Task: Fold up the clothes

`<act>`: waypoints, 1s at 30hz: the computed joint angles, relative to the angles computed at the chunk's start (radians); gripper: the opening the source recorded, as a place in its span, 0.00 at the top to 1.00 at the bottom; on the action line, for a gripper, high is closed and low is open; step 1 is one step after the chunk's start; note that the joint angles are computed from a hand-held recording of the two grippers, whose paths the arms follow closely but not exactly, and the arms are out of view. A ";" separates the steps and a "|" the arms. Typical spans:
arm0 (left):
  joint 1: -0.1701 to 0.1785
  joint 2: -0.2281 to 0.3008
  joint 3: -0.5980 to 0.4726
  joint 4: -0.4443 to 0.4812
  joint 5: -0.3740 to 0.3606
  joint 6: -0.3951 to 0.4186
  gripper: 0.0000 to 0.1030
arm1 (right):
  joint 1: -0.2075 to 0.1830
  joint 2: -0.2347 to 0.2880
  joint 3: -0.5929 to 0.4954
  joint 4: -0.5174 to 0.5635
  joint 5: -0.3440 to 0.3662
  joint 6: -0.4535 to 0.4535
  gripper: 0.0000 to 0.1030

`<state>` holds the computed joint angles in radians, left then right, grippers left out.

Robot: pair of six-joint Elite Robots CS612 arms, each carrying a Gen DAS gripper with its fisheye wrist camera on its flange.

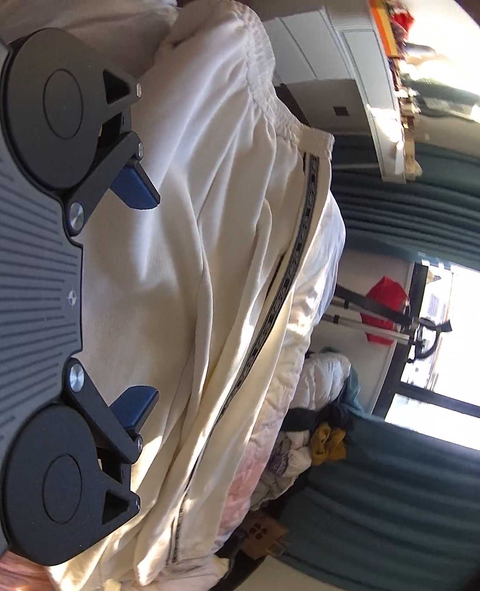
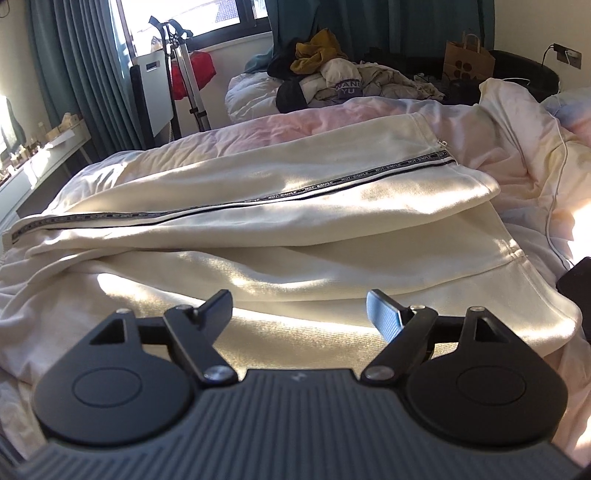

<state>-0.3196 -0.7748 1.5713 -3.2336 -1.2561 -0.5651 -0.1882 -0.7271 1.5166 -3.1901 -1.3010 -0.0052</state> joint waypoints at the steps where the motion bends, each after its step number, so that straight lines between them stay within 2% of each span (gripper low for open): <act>1: 0.006 -0.006 0.007 -0.003 0.006 -0.040 0.00 | -0.001 0.001 -0.001 -0.001 -0.004 0.011 0.21; 3: 0.019 -0.020 0.022 -0.001 0.023 -0.123 0.00 | -0.004 0.003 -0.001 -0.012 -0.015 0.046 0.21; 6: 0.035 -0.042 0.048 -0.004 0.087 -0.239 0.00 | -0.011 0.008 0.001 -0.059 -0.058 0.150 0.21; 10: 0.058 -0.058 0.095 -0.085 0.152 -0.416 0.01 | -0.035 0.017 0.018 -0.201 -0.111 0.389 0.21; 12: 0.070 -0.065 0.109 -0.099 0.165 -0.469 0.01 | -0.047 0.017 0.029 -0.225 -0.148 0.514 0.21; 17: 0.094 -0.070 0.113 -0.059 0.110 -0.526 0.05 | -0.084 0.018 0.061 -0.214 -0.217 0.826 0.21; 19: 0.103 -0.062 0.106 -0.057 0.062 -0.545 0.10 | -0.094 0.019 0.072 -0.203 -0.241 0.928 0.20; 22: 0.120 -0.044 0.101 -0.093 -0.022 -0.580 0.11 | -0.109 0.028 0.088 -0.215 -0.243 1.066 0.20; 27: 0.128 -0.024 0.081 -0.082 -0.082 -0.570 0.21 | -0.123 0.041 0.085 -0.168 -0.207 1.194 0.21; 28: 0.129 -0.019 0.074 -0.077 -0.089 -0.562 0.25 | -0.124 0.045 0.080 -0.158 -0.195 1.205 0.22; 29: 0.129 -0.014 0.066 -0.072 -0.091 -0.548 0.34 | -0.126 0.050 0.074 -0.149 -0.183 1.214 0.23; 30: 0.128 -0.009 0.058 -0.063 -0.087 -0.534 0.39 | -0.127 0.055 0.069 -0.142 -0.173 1.220 0.24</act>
<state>-0.1921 -0.7833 1.6297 -3.2968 -1.3428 -1.0992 -0.3148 -0.6721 1.5852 -3.3317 -1.4744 1.2150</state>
